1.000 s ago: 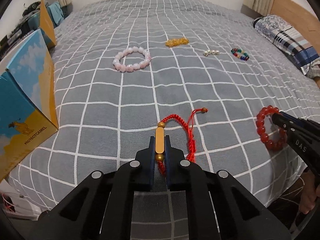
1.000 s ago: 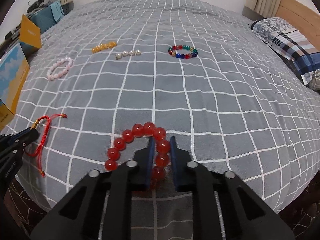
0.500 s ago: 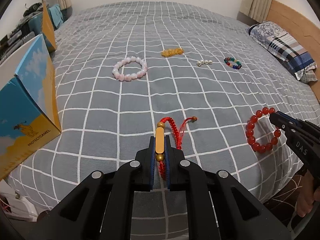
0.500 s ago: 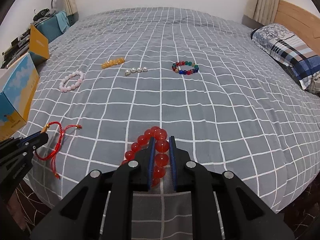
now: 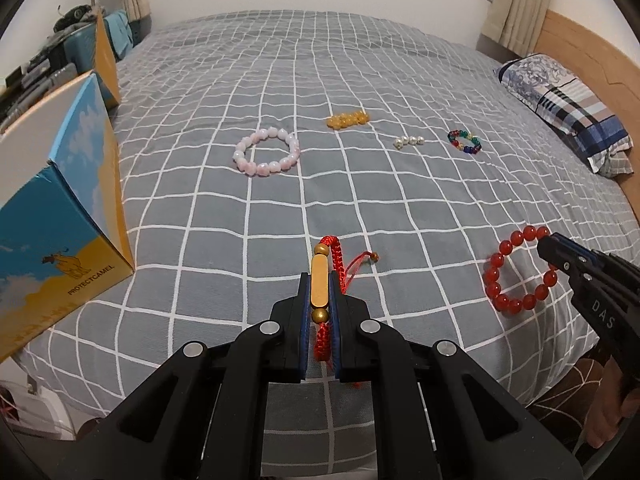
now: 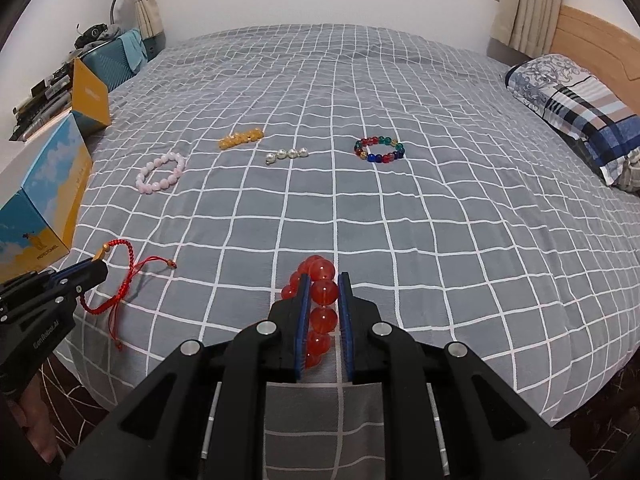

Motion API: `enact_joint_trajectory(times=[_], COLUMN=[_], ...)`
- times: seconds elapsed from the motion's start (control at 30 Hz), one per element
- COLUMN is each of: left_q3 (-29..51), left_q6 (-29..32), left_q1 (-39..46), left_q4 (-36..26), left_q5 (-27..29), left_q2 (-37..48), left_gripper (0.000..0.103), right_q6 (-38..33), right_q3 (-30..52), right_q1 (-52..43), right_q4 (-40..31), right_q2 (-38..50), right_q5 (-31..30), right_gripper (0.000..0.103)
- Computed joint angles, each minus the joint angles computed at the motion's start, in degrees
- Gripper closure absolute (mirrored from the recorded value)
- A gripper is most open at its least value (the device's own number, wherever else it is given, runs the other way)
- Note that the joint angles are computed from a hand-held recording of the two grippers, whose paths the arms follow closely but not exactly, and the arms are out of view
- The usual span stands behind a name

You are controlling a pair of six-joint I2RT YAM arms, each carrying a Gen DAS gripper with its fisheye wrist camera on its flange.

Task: Organize jewelry
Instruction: 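Grasp the second red cord bracelet with the left tool while the right tool grasps the red bead bracelet, then carry both bracelets into the white box and open both tools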

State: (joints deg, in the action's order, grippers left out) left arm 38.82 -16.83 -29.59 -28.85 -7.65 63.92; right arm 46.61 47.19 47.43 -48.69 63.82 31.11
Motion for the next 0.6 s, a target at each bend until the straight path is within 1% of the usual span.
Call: enact_joint_trajectory(times=[0.2,0.6], left_q3=[0.94,3.67], left_q6=[-0.60,-0.50], left_q1=[0.51,1.72], left_q4=[-1.42,-5.57], left_q5=[-0.23,-0.16], left_q2=[-0.88,-3.35], left_gripper=[0.095,0.095], right_q6=[0.15,1.58], right_q3=[0.40,3.92], right_q1=[0.13,1.28], right_q4=[-0.26,-3.65], right_q2=[0.03,-0.10], right_q5=[0.06,2.55], right_gripper=[0.090,0.090])
